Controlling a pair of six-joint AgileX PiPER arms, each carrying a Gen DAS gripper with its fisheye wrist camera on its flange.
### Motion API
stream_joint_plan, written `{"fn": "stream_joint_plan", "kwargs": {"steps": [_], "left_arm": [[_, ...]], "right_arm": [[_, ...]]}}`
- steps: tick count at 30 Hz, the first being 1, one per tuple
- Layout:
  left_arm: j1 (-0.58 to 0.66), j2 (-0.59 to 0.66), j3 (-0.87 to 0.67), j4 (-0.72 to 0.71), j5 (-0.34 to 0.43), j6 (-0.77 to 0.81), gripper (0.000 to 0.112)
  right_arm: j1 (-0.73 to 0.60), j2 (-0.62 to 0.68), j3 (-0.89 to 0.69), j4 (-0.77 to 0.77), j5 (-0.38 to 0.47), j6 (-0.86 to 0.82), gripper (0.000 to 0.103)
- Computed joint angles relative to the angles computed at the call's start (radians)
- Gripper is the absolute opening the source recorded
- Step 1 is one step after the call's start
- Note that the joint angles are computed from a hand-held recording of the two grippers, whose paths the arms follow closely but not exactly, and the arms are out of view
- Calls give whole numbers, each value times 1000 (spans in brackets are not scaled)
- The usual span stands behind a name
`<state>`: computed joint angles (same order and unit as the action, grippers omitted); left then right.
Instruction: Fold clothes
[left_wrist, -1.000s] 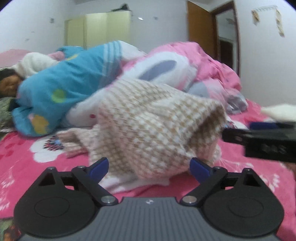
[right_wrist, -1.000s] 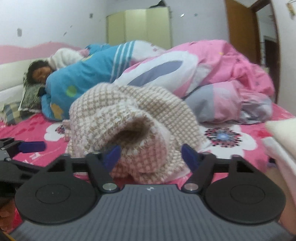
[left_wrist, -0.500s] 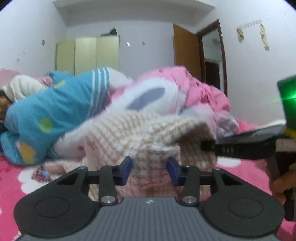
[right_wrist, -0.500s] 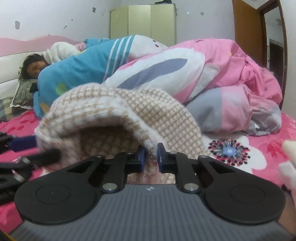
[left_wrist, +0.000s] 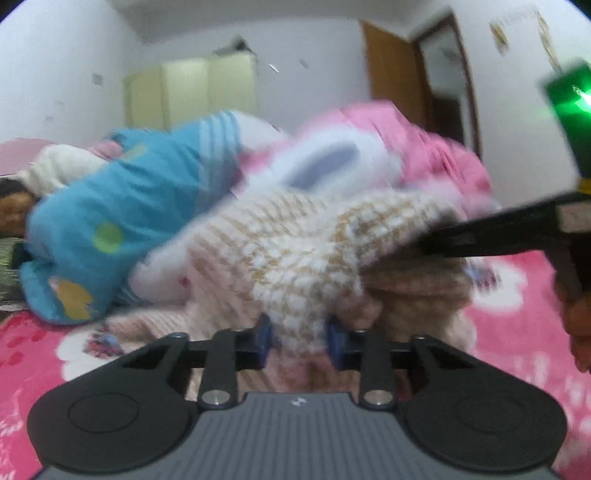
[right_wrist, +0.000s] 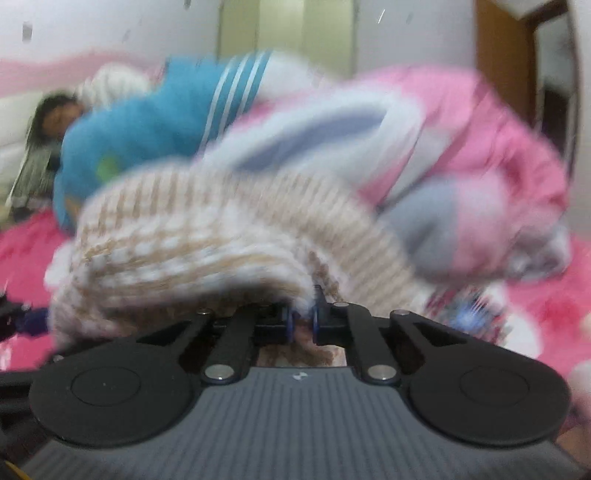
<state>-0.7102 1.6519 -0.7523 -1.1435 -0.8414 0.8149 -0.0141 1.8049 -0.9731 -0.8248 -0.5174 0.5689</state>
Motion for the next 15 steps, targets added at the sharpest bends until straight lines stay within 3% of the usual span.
{"fn": "stream_joint_plan", "kwargs": {"steps": [4, 7, 10, 15], "left_arm": [[-56, -153, 49, 5, -76, 27, 20], [-70, -319, 88, 35, -28, 31, 18], [-138, -479, 110, -5, -34, 154, 17], [-389, -691, 98, -143, -169, 429, 15]], "right_arm": [[-6, -143, 105, 159, -76, -185, 6], [-25, -257, 174, 194, -127, -230, 5], [-91, -391, 223, 96, -184, -104, 6], [-282, -625, 260, -150, -336, 165, 5]]}}
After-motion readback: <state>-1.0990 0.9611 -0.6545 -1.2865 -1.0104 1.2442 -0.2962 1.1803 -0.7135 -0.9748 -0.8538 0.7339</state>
